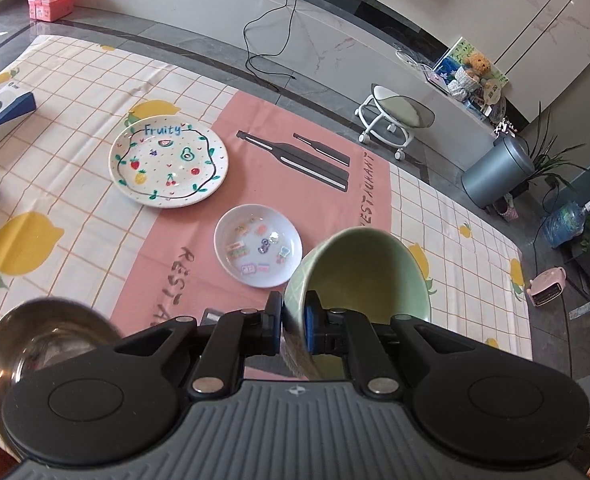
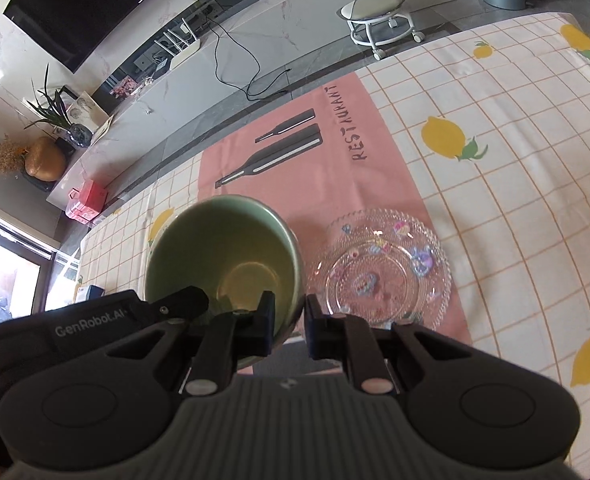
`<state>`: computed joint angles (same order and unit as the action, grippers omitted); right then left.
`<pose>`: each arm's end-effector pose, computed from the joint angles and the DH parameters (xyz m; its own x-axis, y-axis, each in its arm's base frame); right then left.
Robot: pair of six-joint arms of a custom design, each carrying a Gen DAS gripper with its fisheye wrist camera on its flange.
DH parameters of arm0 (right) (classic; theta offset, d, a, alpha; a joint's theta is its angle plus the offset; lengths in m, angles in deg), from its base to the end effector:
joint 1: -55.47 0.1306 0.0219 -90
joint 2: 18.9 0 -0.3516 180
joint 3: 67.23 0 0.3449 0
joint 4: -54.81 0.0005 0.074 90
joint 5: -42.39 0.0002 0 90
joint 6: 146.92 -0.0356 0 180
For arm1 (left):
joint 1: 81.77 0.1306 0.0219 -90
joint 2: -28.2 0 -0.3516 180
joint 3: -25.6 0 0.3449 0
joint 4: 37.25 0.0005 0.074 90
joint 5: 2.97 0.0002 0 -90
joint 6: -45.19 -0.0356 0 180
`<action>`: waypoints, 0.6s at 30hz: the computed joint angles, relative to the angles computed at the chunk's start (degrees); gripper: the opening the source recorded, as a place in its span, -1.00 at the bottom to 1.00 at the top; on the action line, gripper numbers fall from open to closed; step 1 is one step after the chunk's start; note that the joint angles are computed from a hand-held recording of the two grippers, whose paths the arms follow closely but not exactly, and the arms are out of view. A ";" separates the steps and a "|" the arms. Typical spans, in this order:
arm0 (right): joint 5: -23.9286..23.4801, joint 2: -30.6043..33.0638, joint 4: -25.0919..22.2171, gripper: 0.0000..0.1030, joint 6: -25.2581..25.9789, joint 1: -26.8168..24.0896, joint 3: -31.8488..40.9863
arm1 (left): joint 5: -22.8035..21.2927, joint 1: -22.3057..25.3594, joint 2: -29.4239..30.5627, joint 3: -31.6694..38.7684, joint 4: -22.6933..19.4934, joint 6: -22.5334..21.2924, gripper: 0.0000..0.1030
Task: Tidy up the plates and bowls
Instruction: 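Lift the pale green bowl with both grippers, then carry the green bowl over the steel bowl and lower it inside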
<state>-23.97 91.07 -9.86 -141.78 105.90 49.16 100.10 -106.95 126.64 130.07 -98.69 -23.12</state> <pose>0.3558 0.4073 0.4089 -0.6180 0.6845 -0.3868 0.4883 0.7197 0.4935 0.4290 -0.2111 0.4250 -0.8884 0.0198 -0.4587 0.2177 0.8978 -0.3828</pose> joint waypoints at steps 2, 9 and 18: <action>1.62 0.05 -1.14 -0.74 -1.03 2.02 1.16 | 0.52 1.01 -3.01 -2.76 0.63 0.06 -0.77; 3.71 3.30 -2.58 -0.74 -0.35 6.98 8.08 | 1.27 5.85 -10.69 -8.70 0.57 -0.94 -0.76; 2.96 12.42 -6.05 -0.74 5.26 9.82 22.88 | 2.63 13.36 -16.20 -13.89 0.69 -1.94 -0.76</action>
<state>-21.01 103.48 -15.91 -136.52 115.72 72.05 102.72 -93.59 110.44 116.18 -98.00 -25.05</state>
